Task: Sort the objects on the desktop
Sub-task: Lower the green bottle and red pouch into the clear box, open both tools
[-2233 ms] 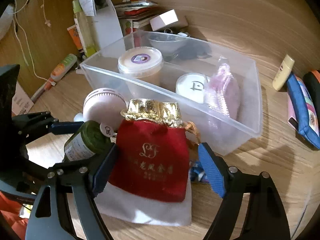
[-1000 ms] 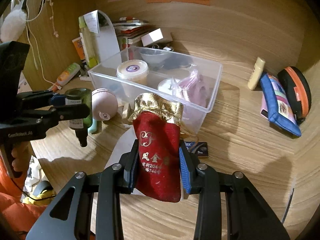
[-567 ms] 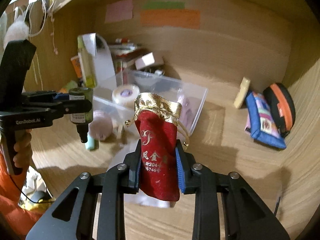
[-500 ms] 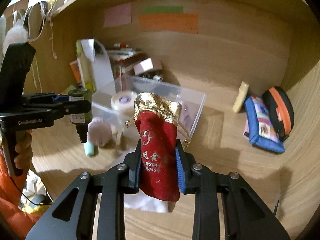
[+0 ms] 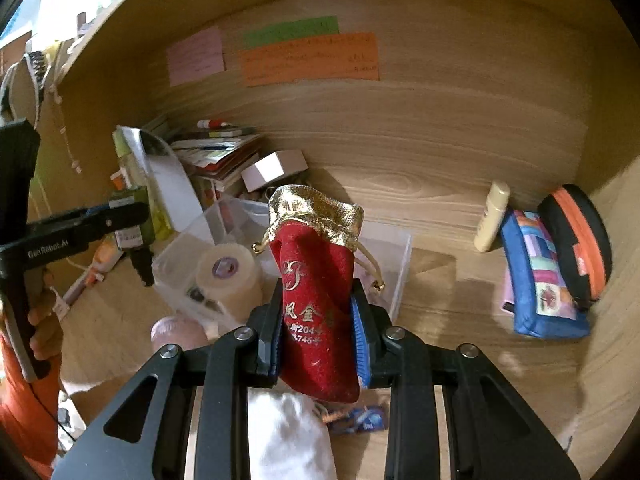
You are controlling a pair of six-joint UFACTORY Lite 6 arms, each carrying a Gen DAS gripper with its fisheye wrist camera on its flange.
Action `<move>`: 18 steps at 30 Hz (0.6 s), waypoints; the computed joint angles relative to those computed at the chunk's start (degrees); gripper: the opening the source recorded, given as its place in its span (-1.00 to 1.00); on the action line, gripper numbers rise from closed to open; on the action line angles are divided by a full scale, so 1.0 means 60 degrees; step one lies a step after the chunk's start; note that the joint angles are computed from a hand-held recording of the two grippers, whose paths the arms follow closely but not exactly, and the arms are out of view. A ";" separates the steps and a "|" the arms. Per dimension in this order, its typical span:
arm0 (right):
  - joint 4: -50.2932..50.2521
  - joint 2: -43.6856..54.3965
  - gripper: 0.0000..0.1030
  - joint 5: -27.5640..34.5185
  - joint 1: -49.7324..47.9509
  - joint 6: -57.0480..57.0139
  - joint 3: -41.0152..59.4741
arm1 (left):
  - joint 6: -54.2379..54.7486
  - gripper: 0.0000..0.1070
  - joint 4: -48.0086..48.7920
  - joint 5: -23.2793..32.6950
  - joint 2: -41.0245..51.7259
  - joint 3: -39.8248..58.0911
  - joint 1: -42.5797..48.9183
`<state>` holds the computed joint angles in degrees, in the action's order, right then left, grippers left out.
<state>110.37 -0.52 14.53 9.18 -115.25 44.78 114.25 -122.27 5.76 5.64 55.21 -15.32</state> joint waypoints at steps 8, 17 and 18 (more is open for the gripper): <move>-0.0677 0.2106 -0.51 -0.0160 0.0747 0.1027 0.1769 | -0.2199 -0.23 0.2282 0.0388 0.1627 0.1370 0.0414; -0.3044 0.4035 -0.51 -0.0491 0.1075 0.3516 0.3460 | -0.5553 -0.23 0.5844 -0.0240 0.3472 0.3013 0.0199; -0.3458 0.4199 -0.50 -0.0480 0.1084 0.3914 0.3602 | -0.5704 -0.23 0.6028 -0.0268 0.3597 0.3075 0.0162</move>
